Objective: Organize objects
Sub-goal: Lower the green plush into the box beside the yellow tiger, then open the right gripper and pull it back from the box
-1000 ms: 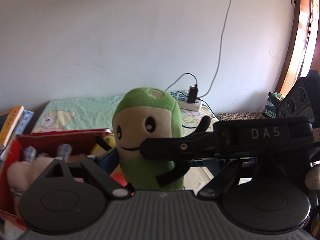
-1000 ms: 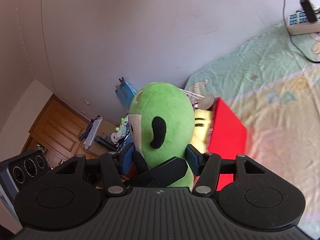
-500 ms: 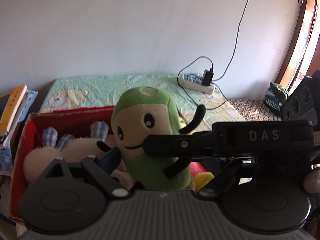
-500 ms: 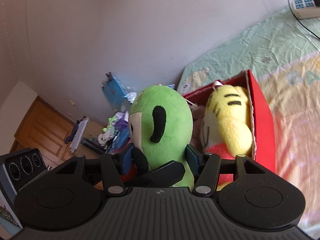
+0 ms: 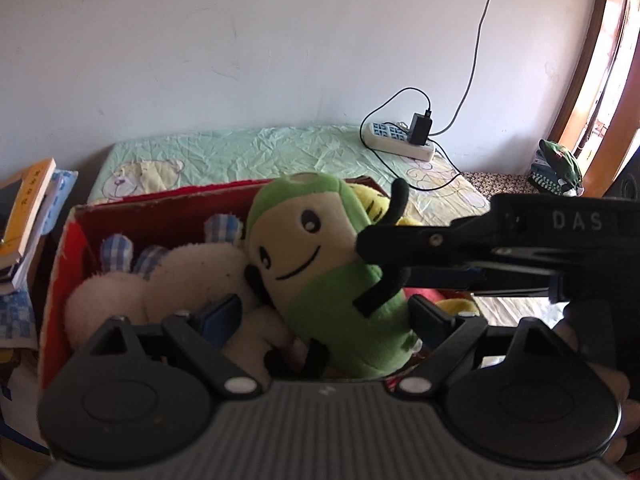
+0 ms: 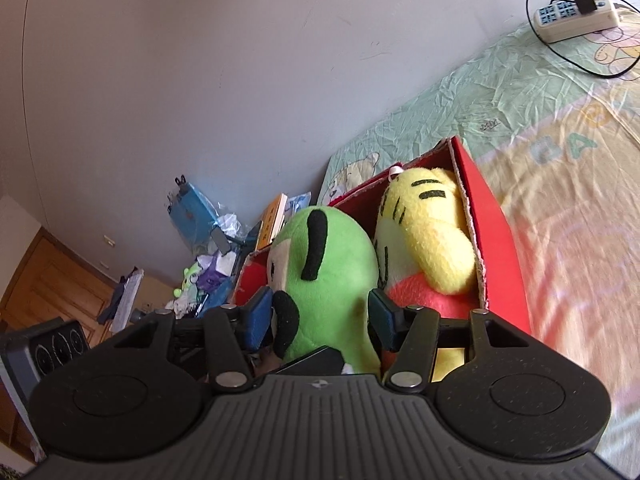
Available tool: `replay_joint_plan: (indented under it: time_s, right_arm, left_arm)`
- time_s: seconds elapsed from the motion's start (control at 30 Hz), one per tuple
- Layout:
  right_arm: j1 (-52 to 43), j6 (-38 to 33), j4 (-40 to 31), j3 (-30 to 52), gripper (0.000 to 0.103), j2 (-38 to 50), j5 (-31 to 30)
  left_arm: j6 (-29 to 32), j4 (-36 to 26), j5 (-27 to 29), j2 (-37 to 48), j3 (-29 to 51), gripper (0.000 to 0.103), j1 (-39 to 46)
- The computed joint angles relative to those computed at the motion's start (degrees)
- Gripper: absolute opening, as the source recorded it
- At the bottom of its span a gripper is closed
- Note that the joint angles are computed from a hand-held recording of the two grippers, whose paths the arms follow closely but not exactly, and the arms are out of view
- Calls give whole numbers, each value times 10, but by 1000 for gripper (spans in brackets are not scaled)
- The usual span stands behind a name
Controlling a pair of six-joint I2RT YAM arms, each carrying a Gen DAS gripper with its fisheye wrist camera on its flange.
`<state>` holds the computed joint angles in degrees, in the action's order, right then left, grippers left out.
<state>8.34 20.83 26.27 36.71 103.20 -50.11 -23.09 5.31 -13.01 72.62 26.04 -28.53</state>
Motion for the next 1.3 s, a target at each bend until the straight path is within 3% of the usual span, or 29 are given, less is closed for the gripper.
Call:
replay_joint_plan:
  time_s: [0.13, 0.2, 0.33, 0.5, 0.73, 1.03, 1.3]
  right_arm:
    - [9, 8, -10, -6, 45, -11, 11]
    - [22, 14, -7, -10, 43, -10, 28]
    - [44, 12, 26, -24, 43, -11, 74]
    - [40, 34, 42, -22, 43, 3, 71]
    - [24, 23, 39, -69, 46, -53, 81]
    - [-51, -65, -58, -87, 46, -140, 66]
    - [-176, -209, -189, -69, 48, -180, 54]
  left_arm:
    - [11, -16, -22, -18, -6, 89, -12]
    - [8, -20, -45, -13, -5, 97, -23]
    - [4, -28, -43, -26, -14, 97, -21]
    - [-8, -46, -48, -40, -14, 97, -26]
    - [-50, -128, -93, -23, 34, 99, -60]
    - [-145, -246, -218, 63, 146, 100, -160]
    - [-250, -339, -261, 194, 294, 101, -245]
